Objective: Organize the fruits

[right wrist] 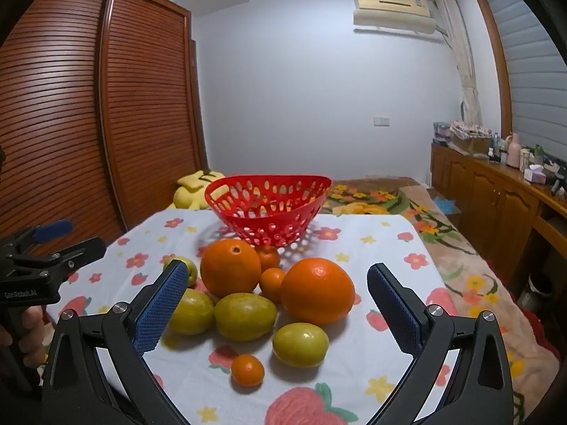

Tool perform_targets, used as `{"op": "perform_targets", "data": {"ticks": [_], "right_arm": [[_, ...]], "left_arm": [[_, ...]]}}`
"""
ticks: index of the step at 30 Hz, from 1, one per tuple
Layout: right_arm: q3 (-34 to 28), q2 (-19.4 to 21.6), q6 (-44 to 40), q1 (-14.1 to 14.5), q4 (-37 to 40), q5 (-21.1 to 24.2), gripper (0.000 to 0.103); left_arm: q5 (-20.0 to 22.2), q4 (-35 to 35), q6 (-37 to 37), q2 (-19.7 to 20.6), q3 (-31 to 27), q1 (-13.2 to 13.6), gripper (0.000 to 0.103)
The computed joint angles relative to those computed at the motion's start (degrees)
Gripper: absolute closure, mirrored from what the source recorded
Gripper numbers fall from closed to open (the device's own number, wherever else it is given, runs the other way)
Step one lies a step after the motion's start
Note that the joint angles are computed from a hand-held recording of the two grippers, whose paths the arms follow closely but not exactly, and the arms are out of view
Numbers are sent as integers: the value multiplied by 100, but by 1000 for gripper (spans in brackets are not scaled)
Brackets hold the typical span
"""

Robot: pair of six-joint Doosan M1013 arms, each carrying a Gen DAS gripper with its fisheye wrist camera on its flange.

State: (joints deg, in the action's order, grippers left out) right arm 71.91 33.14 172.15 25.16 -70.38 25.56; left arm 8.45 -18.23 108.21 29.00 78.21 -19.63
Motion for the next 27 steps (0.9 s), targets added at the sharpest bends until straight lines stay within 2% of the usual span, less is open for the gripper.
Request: {"op": "perform_targets", "data": {"ticks": [27], "right_arm": [[10,-17,15,44,-4,31,0]], "left_arm": [[-24,-64,55,-12,23,-11,0]]}}
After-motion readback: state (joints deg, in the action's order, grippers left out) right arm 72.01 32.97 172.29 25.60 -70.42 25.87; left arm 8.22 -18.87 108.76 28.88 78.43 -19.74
